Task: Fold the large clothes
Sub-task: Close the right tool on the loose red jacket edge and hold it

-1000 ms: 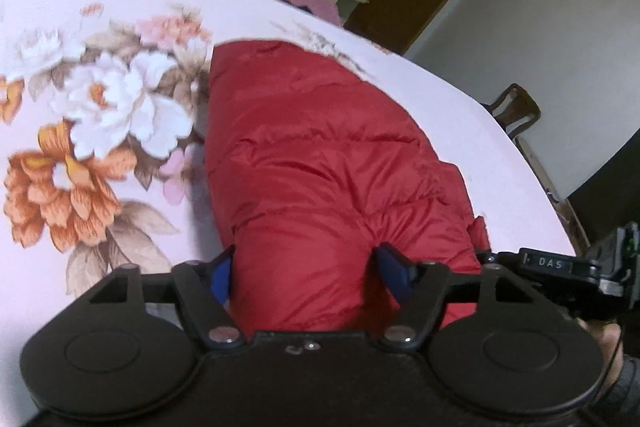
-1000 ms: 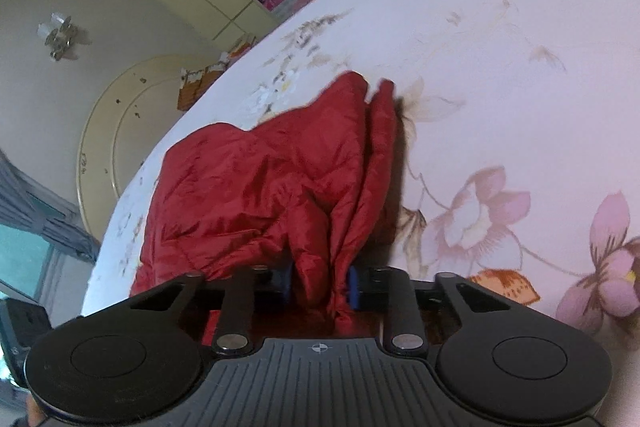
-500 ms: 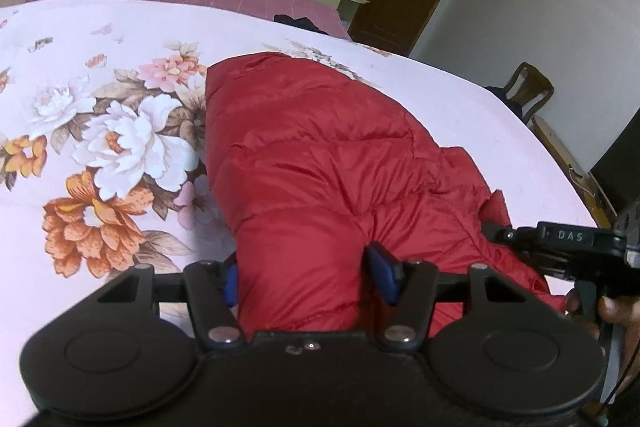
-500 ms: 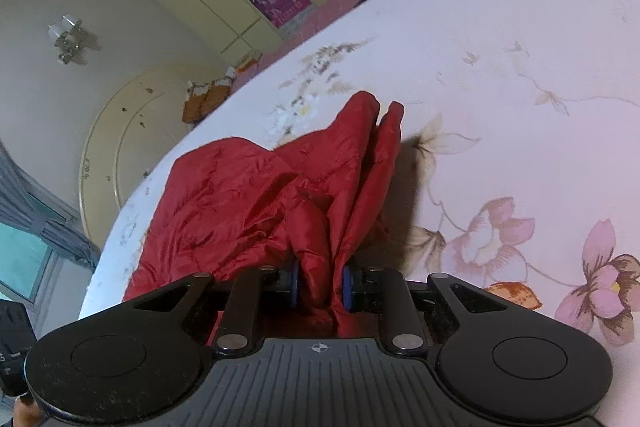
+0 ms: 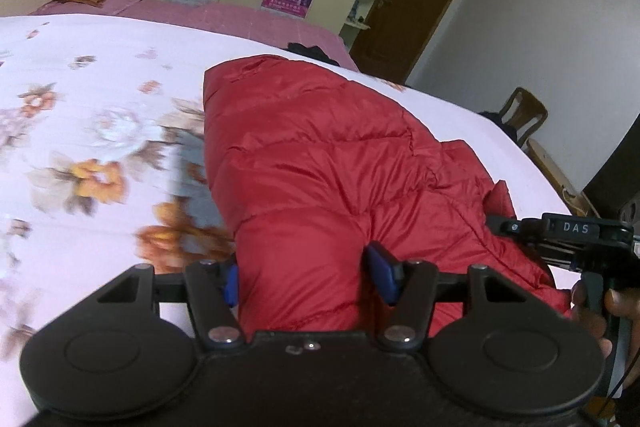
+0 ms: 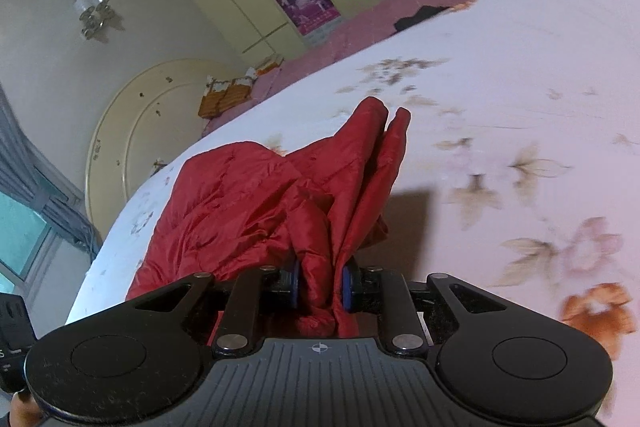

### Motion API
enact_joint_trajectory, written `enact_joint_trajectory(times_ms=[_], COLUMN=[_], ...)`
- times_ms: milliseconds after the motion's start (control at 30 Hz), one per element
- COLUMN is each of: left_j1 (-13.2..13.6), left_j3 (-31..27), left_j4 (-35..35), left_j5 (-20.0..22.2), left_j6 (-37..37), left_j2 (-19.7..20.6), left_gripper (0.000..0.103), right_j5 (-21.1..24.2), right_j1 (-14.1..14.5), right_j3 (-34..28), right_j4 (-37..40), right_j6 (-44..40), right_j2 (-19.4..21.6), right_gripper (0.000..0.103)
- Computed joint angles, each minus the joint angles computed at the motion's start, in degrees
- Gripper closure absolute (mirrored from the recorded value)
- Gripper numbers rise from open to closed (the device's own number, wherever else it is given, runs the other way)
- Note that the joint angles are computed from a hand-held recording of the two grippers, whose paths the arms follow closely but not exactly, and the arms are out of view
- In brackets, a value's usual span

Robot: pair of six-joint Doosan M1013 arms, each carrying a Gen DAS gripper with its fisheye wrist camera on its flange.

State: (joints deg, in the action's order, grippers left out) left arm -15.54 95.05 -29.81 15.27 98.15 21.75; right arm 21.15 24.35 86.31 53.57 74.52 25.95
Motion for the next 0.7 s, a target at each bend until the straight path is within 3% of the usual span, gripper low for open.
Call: enact_joint_trajectory(times_ms=[133,267,500,633,700], left_j1=[5.1,11.0,18.8,21.1,22.1], left_j3=[1.9,2.5,3.4,3.4,3.8], left_j4=[-14.7,-22.8,-25.1,-25.7,-31.1], left_j5=[2.5,7.6,12.5,14.7,15.9], left_j6=[16.8,27.5,32.1,33.6,37.1], left_j2=[-1.4,-1.7,-1.9,-1.0,-0.1], left_gripper=[0.044,0.044,0.044,0.043,0.041], right_j5=[-1.7,-1.5,2.2,5.0,6.3], right_j1=[4.1,8.4,13.4,14.8,15.2], right_j3=[-4.5,-10.7,-21.8,-25.6,-26.5], right_j4=[-11.1,-25.1,-34.2,-36.4,-40.2], right_j6=[12.3,26.9,38.4,40.4,44.5], right_j2=[2.3,5.9,13.2,15.9,16.8], right_gripper=[0.084,0.084,0.084,0.084,0.084])
